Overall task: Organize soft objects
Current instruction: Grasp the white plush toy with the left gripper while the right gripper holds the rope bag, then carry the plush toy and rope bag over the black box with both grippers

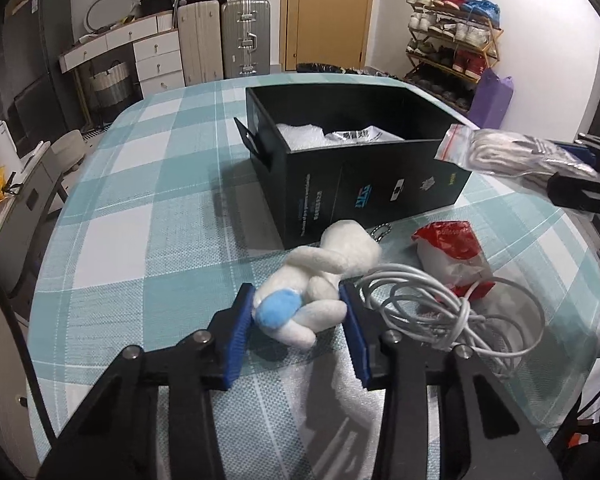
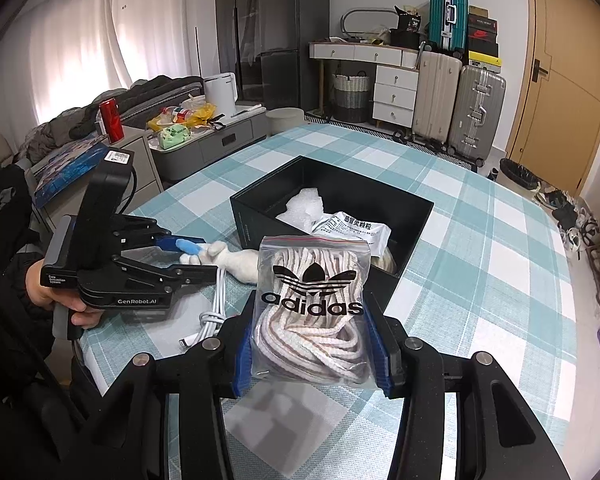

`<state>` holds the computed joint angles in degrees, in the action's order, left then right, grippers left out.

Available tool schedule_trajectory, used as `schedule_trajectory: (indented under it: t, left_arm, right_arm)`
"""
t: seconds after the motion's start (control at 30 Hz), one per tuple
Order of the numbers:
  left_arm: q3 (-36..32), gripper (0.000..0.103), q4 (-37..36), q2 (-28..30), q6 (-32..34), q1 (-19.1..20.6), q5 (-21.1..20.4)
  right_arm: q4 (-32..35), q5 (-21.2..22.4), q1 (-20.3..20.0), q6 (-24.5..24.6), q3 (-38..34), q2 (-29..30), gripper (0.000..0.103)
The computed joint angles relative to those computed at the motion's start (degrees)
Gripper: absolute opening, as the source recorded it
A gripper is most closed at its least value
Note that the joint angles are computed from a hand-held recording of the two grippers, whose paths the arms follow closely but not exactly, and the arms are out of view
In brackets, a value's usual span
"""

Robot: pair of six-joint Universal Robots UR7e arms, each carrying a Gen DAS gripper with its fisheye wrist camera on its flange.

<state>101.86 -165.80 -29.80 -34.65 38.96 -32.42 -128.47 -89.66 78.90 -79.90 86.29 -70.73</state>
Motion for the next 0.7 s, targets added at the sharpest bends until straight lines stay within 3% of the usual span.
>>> schedule_trajectory:
  t: [0.3, 0.7]
  left_arm:
    - [3.18, 0.04, -3.16, -1.27, -2.0, -1.57, 1.73]
    - [5.13, 0.04, -13.96, -2.38, 3.17, -3.75, 3.95]
  right_arm:
    - [-0.45, 0.38, -0.08, 0.3, -0.06, 0.06, 0.047]
    - [-1.81, 2.71, -0.38, 1.96, -0.47, 0.08, 0.047]
